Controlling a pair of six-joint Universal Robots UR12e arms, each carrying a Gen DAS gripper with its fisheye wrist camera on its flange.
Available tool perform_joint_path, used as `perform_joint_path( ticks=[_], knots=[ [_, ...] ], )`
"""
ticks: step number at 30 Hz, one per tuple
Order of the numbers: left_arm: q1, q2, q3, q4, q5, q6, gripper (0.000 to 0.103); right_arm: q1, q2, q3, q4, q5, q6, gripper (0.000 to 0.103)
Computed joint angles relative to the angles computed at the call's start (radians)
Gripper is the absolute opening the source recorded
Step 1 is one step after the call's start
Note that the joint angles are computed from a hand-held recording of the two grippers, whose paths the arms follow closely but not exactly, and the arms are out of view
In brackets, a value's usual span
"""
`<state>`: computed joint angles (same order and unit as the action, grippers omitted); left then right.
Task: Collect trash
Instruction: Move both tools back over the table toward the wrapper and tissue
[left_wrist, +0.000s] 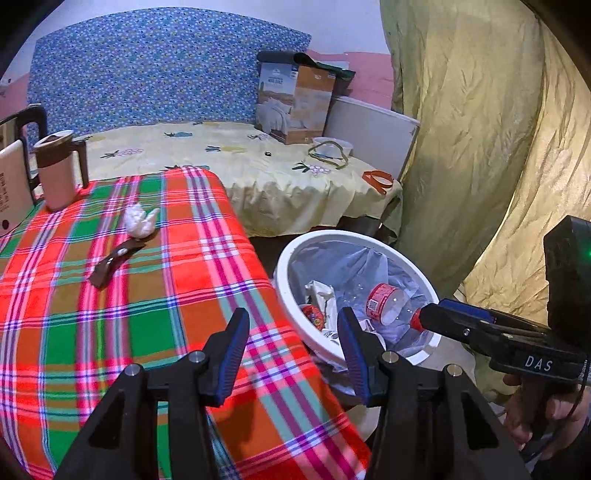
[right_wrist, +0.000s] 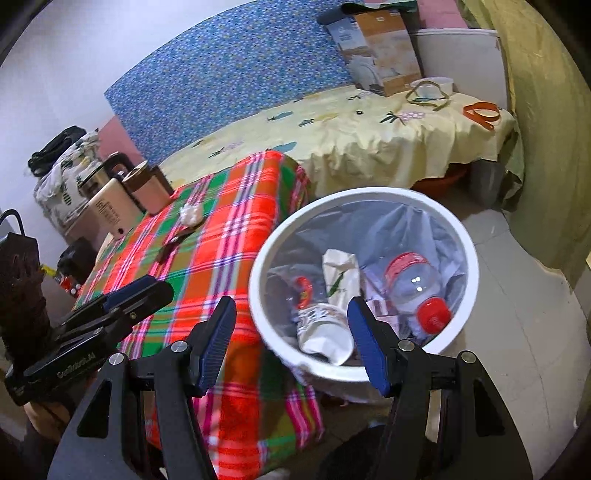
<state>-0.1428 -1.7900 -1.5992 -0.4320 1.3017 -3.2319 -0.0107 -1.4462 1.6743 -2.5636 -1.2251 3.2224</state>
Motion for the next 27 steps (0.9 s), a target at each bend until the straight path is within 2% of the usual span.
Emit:
perform_joint_path(
  ticks=[14,27],
  knots=[
    [0.029,0.034,-0.051,0.023,0.035,-0.009,0.051,0.038,0.014,-0.022,0.045,0.039,-0.058,0.064],
    [0.071,0.029,-0.052,0.013,0.073,-0.006,0.051,0.067,0.052,-0.071,0.074,0.044,-0.087,0.064]
  ],
)
